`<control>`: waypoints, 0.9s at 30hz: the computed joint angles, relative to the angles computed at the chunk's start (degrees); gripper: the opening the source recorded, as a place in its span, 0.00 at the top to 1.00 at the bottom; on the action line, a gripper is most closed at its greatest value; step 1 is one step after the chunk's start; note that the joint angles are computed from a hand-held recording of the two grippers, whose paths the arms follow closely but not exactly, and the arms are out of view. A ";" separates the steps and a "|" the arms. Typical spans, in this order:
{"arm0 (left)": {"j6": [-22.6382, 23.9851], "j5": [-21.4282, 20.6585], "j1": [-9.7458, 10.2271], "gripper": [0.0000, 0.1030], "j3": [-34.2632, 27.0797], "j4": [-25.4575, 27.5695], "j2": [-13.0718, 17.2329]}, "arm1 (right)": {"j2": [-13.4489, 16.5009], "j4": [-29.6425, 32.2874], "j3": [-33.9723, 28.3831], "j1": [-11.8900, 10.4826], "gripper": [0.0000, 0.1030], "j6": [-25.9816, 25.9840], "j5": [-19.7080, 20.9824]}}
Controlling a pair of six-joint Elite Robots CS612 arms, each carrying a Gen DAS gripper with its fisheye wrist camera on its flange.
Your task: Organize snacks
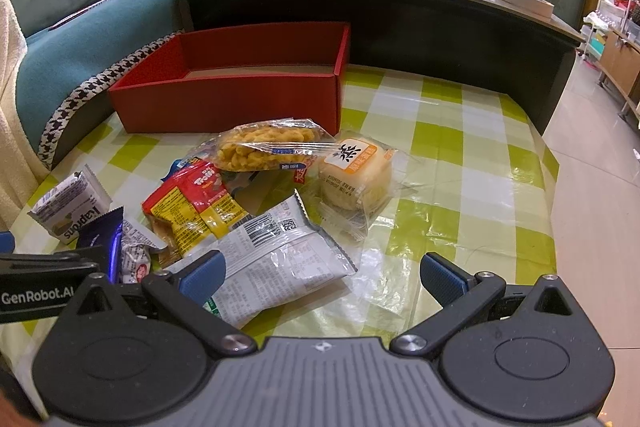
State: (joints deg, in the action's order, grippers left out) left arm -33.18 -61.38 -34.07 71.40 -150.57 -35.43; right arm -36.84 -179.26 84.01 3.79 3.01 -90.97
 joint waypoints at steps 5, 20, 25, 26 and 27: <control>0.02 -0.02 0.01 0.00 -0.01 -0.02 0.01 | 0.00 0.10 -0.02 -0.01 0.00 0.01 0.03; 0.03 -0.06 0.02 0.00 -0.06 0.14 0.00 | -0.06 0.51 0.01 -0.03 0.00 -0.14 0.25; 0.01 -0.06 0.02 0.00 -0.06 0.14 0.00 | -0.02 0.51 -0.02 -0.03 0.00 -0.17 0.26; 0.01 -0.06 0.02 0.00 -0.06 0.14 0.00 | -0.02 0.57 -0.08 -0.01 0.00 -0.15 0.22; 0.05 -0.04 0.02 0.00 -0.08 0.16 0.02 | -0.03 0.63 -0.09 -0.01 0.00 -0.15 0.25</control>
State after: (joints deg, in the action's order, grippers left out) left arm -33.13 -61.42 -34.05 71.31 -150.41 -35.41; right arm -36.86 -178.63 83.92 3.78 2.86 -90.72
